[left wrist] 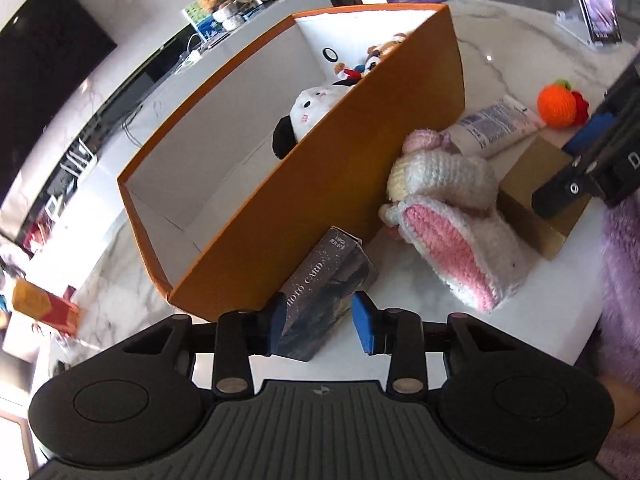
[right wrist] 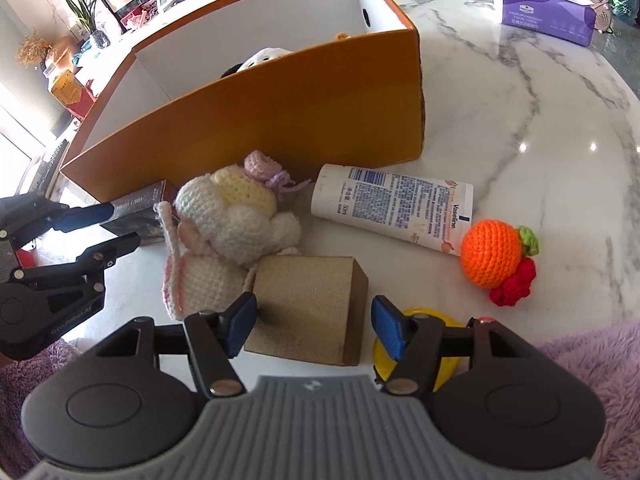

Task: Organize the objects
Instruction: 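Withdraw both tools and move toward the knitted bunny and small cardboard box, then grasp the photo card box with the left tool while the right tool grasps the small cardboard box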

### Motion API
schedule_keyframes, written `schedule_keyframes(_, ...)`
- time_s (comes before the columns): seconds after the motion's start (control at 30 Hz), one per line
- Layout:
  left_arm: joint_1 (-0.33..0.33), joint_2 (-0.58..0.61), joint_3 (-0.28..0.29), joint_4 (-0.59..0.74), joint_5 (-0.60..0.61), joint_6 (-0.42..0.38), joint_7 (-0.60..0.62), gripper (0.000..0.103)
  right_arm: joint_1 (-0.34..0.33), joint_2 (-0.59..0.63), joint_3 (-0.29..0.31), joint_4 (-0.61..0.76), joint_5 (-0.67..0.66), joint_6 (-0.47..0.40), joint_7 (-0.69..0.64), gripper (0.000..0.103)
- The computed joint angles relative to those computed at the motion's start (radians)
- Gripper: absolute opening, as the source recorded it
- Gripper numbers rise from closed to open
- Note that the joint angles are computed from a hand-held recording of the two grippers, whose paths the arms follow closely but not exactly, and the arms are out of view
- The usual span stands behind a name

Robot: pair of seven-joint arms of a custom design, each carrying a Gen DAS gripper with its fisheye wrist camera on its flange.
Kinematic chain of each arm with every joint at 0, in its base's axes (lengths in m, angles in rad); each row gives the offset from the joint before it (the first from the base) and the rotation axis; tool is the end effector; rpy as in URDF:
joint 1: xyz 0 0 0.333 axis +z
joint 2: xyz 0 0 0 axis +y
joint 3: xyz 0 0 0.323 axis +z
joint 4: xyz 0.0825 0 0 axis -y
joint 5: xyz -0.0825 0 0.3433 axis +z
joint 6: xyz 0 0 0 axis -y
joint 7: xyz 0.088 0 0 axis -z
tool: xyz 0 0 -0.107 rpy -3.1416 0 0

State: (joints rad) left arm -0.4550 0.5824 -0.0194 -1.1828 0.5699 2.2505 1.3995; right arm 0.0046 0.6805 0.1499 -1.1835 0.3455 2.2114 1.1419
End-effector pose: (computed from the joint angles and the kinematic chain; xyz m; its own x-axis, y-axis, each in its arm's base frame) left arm 0.6563 -0.3152 0.5226 -0.3651 -0.8154 -0.4492 -0.6912 0.5607 -0.4559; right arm 0.7335 0.0900 0.4478 0.4080 -0.8772 -0.2533 -0.8575 -0.2729 -0.4362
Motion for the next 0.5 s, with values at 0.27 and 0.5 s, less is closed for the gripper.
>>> schedule_keyframes(0.27, -0.021, 0.069, 0.014, 0.084, 0.037, -0.06, 0.104, 0.046, -0.005, 0.012, 0.003, 0.02, 0.003, -0.016, -0.005, 0.066)
schedule_keyframes(0.5, -0.012, 0.027, -0.006, 0.041, -0.016, -0.063, 0.115, 0.044, -0.004, 0.024, 0.006, 0.036, 0.008, -0.025, -0.01, 0.067)
